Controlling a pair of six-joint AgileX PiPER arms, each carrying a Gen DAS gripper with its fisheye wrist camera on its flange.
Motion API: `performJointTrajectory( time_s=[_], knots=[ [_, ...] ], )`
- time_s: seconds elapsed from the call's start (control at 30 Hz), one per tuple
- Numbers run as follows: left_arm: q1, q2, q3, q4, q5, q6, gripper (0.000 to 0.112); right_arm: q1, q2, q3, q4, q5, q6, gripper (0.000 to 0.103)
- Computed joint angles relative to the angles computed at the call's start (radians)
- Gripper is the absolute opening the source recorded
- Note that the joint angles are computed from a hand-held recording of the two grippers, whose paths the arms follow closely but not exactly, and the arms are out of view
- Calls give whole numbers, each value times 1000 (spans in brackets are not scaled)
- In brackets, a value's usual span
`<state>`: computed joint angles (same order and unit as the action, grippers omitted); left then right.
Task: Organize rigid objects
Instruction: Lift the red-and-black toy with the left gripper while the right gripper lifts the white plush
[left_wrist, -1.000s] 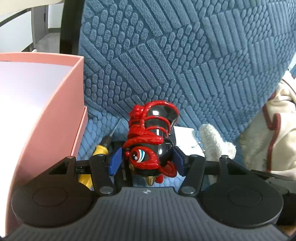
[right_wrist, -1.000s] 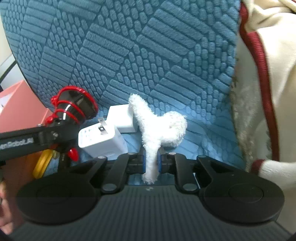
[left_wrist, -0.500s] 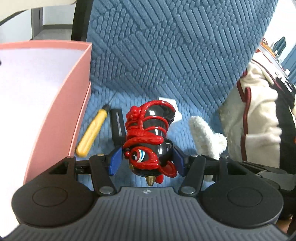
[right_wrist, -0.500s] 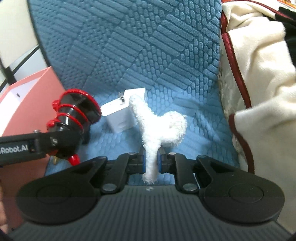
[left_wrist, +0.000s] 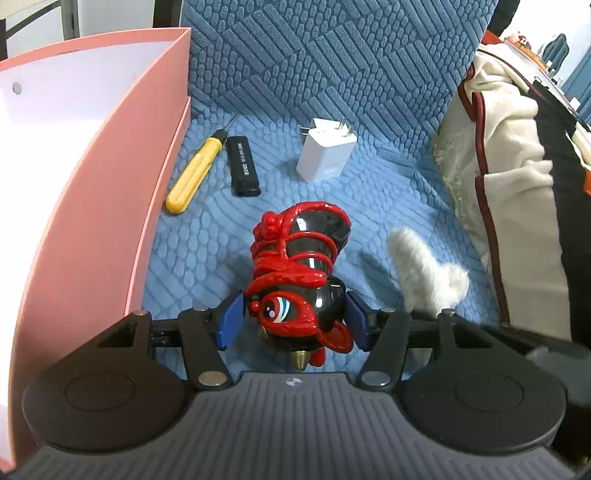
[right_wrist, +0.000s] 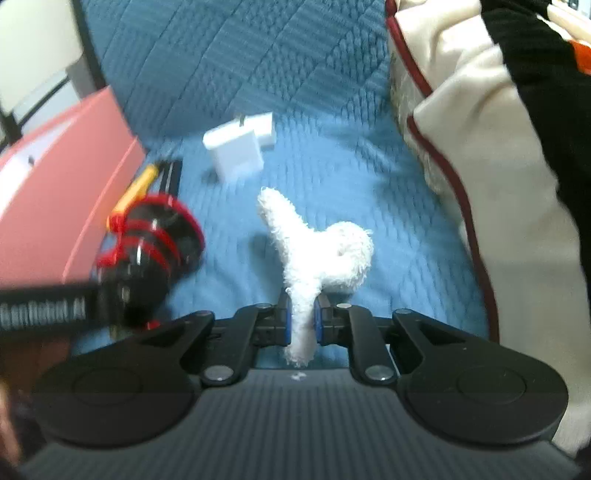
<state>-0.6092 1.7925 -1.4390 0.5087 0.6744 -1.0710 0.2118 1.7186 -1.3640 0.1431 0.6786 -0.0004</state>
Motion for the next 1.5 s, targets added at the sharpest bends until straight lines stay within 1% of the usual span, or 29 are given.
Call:
performJointTrajectory(
  time_s=[0.13,0.23,0.3,0.37,0.47,0.53,0.57,0.63,0.7,0.73,0.8,0.83,0.9,1.07,1.17,1.23,1.3,1.4,1.43,1.5],
  knots=[
    [-18,-29,45,19,-16,-37,64,21,-53,58,-32,-25,19,15],
    [-30,-48,77,25,-18,-61,64,19,-73,98,-20,-42,14,15],
    [-34,-53,90,32,-20,-73,64,18,-64,101,-7,-41,7,17],
    [-32,-57,104,24,-40,-58,64,19,-64,100,-10,-43,7,17],
    [-38,-61,116,53,-46,-71,64,11,-69,104,15,-39,-12,17],
    [-38,-92,154,67,-85,-101,65,1,-76,108,36,-40,-22,19],
    [-38,-109,175,74,-104,-114,66,-1,-78,111,42,-43,-26,21],
    [-43,-128,200,81,-106,-138,66,-5,-85,113,45,-46,-32,30],
    [-44,-142,223,72,-115,-146,66,2,-86,108,1,-53,8,43],
    [-44,-147,232,68,-121,-146,66,3,-87,108,-13,-59,24,47],
    [-45,-148,238,59,-126,-136,66,-7,-86,106,8,-68,19,62],
    [-47,-147,238,63,-124,-135,67,-13,-81,101,18,-69,14,64],
    [-49,-134,229,68,-108,-130,67,-23,-68,86,31,-63,4,65],
    [-31,-104,219,36,-126,-94,67,-35,-33,58,50,-75,-3,64],
    [-32,-84,203,39,-123,-88,66,-46,-12,36,106,-49,-60,56],
    [-28,-78,196,22,-126,-77,66,-39,-6,34,76,-45,-36,53],
    [-29,-82,199,39,-130,-93,62,-33,-12,42,68,-60,-31,49],
    [-27,-102,213,46,-137,-114,59,-35,-15,43,73,-57,-37,47],
    [-28,-110,218,57,-137,-128,56,-39,-15,43,82,-55,-43,47],
    [-30,-127,228,82,-129,-158,55,-43,-14,41,94,-52,-46,47]
  ],
)
